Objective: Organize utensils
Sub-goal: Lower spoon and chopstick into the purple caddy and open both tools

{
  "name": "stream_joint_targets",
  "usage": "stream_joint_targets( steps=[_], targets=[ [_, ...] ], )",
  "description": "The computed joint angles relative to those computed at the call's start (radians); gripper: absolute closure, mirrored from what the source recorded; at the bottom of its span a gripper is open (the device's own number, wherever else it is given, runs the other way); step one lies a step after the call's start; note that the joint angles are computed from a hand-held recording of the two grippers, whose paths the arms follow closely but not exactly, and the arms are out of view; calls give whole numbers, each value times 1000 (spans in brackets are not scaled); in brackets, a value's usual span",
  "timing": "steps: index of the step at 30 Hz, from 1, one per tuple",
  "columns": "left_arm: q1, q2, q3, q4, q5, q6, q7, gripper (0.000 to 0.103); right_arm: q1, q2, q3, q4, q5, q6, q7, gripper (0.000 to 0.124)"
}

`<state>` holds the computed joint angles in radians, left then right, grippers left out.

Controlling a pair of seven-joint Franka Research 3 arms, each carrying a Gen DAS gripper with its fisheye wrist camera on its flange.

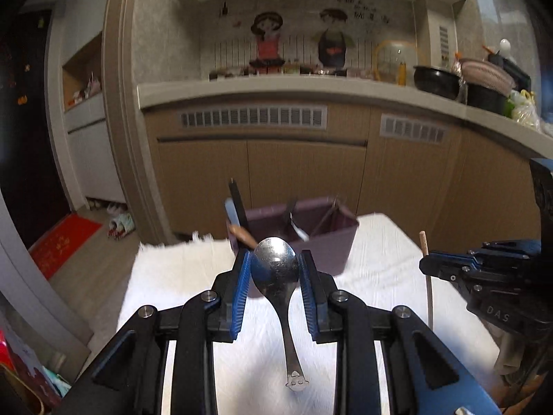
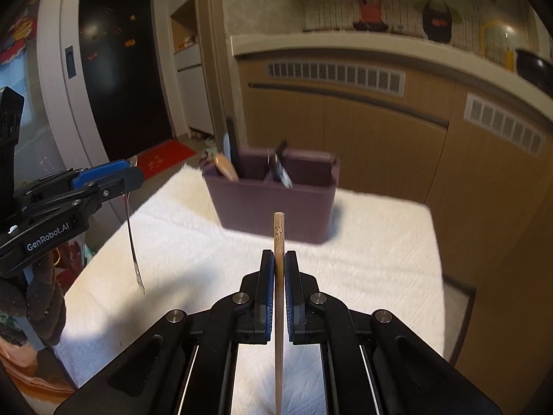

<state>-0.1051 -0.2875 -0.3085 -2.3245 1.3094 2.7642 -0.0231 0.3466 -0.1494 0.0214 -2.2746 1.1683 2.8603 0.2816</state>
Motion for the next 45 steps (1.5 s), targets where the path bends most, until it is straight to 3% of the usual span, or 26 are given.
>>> stream_joint_targets(
  steps=[7, 12, 17, 25, 29, 34, 38, 42, 45],
  targets=[
    [33, 22, 8, 101, 131, -28, -69, 78, 38, 9, 3, 132, 121, 78, -147, 118],
    [37, 83, 40, 213, 198, -25, -83, 78, 29, 88, 20, 305, 200, 74, -203, 118],
    [34, 191, 84, 343, 198, 15, -43, 78, -3, 223, 62, 513, 327, 85, -307, 118],
    [7, 411, 161, 495, 157, 103, -23, 78, -61, 475, 156, 774, 359, 135, -362, 118],
    [-18, 494, 196, 516, 64, 132, 43, 78, -78, 558, 169, 802, 223, 117, -215, 118],
    [-46, 538, 230, 494, -52, 157, 119, 78, -73, 626, 138, 776, 11, 72, 39, 118],
    [-68, 534, 255, 456, -104, 163, 140, 77, -97, 647, 151, 757, -69, 42, 138, 118],
    [-80, 478, 268, 384, -85, 140, 63, 58, -115, 642, 155, 729, -164, 9, 234, 116],
    [-78, 385, 253, 291, 3, 115, -76, 41, -129, 595, 166, 653, -213, 36, 279, 114]
  ],
)
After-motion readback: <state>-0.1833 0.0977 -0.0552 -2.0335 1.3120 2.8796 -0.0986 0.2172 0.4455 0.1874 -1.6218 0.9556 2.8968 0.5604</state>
